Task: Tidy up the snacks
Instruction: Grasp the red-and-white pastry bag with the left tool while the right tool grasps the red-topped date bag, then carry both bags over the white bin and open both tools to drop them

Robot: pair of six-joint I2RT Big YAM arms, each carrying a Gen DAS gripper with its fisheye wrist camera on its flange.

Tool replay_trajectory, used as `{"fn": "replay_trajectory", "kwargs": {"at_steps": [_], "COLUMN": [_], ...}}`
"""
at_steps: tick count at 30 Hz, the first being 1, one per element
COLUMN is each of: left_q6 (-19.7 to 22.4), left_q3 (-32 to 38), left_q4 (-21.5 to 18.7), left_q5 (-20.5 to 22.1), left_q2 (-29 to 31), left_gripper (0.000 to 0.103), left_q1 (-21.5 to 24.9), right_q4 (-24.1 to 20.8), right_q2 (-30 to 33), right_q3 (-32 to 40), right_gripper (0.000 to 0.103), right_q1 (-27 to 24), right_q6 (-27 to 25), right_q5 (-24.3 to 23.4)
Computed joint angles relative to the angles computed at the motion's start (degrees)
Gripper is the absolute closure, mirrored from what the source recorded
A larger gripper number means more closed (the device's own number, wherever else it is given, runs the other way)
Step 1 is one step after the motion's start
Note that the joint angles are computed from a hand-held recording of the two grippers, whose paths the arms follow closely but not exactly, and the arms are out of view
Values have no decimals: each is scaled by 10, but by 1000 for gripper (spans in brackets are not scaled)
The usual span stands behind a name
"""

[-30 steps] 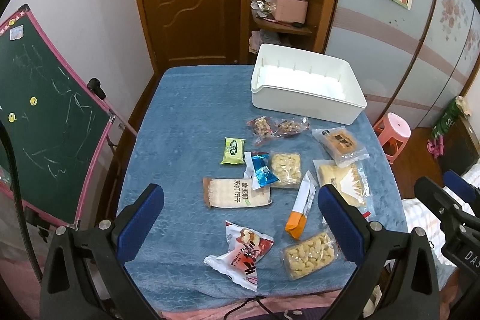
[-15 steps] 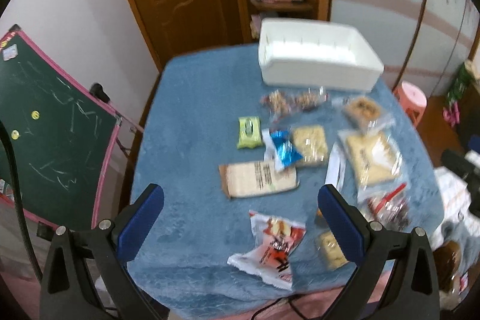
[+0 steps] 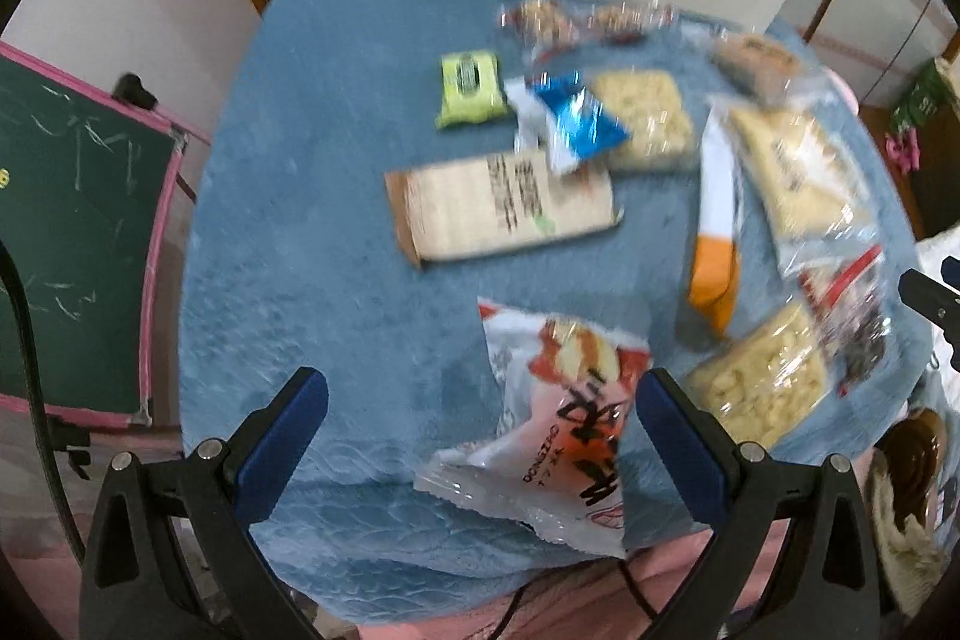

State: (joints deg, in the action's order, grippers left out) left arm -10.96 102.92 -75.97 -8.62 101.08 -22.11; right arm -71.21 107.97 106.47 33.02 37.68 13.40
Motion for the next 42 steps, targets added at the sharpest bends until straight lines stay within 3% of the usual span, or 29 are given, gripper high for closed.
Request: {"fn": "replay_trajectory", "kwargs": {"at_steps": [9,20,26,28,30,34,35,42], "left_q6": [10,12,2,1,1,-1,0,9], "left_q3": [1,3,0,-3,-3,-3,-4,10], "left_q4": [-31,-56,-54,-48,-43,-31,-26,12], "left_q5": [61,110,122,119,120,120,114,97], "left_q2": [26,69,80,76,73,70,66,31], "left_gripper": [1,1,12,20,31,35,35,36], "left_q1": [8,14,21,22,24,26,25,22], "right_q4": [-1,34,17,2,-18,2,7,14], "right_q2": [13,9,20,31,37,22,17,-18], "right_q3": [-32,-65,-57,-44,-33,-47,-51,-42], "right_gripper": [13,13,13,19,33,44,61,60], "right_q1": [-4,-18,-12,-2,8,6,5,1], "right_q6": [-16,-25,-50,-61,-74,-67,-65,-71], "right_q5": [-46,-128,-133,-109,-77,-85,-87,-53]}}
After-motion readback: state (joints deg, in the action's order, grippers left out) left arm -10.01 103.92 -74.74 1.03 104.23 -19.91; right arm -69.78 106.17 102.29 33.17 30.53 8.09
